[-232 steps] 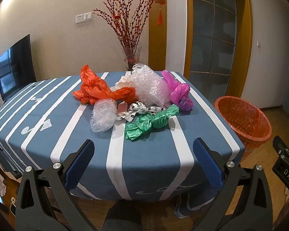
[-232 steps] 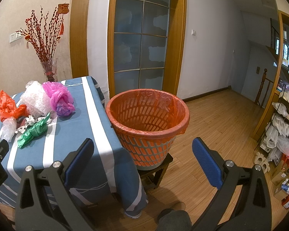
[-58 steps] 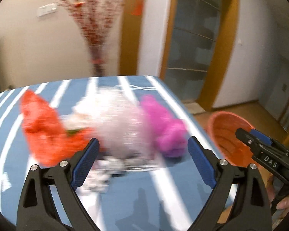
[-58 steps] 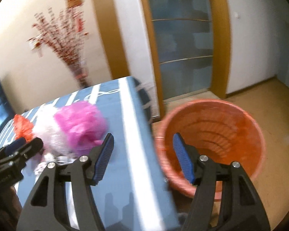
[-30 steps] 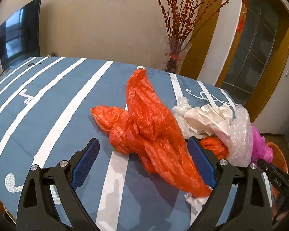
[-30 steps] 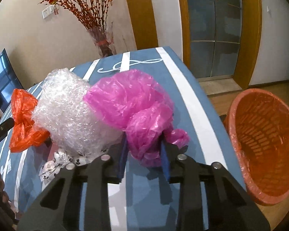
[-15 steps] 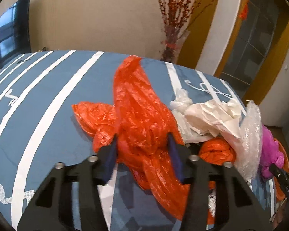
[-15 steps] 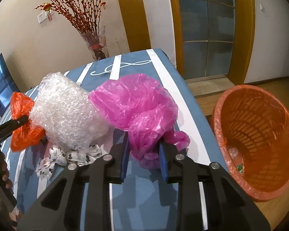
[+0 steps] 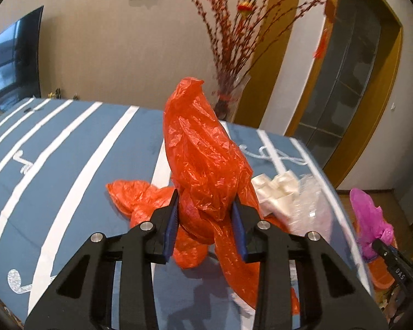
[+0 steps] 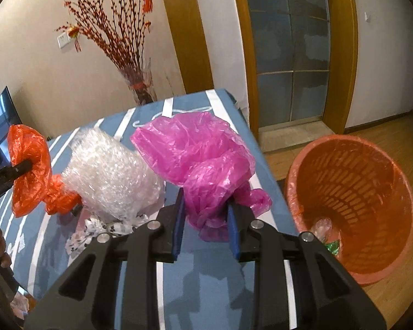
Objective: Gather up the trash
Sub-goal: 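Grasp the orange bag with the left tool while the right tool grasps the pink bag, then carry the pink bag over the basket and open the right tool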
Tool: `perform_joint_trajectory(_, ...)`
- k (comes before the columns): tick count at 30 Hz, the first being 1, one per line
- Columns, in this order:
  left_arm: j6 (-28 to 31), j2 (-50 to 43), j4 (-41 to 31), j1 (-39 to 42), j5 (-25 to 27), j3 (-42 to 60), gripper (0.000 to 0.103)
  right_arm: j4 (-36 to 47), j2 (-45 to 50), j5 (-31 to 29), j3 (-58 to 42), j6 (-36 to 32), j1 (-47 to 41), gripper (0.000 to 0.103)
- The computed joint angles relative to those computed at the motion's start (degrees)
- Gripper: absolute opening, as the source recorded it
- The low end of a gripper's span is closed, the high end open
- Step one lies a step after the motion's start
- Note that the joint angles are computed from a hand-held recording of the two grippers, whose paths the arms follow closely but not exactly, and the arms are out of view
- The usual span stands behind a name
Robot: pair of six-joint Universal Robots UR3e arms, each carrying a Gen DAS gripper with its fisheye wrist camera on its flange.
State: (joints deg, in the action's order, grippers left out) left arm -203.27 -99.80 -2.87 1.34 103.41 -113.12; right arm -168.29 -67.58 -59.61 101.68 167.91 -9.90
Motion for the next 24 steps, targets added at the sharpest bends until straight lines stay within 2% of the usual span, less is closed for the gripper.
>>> perform_joint_trajectory(10,0.10,-3.38,-3.31,-10.25,2.52,10.34,0.034,-0.87,-8.06,4.90,6.81,-1.69,-7.56,0.028)
perform_joint_trajectory(24,0.33,-22.83,-11.17,-22.28,-0.10,37.18,0.034,-0.75,-14.78,11.62,11.72,-3.37,-21.56,0.028)
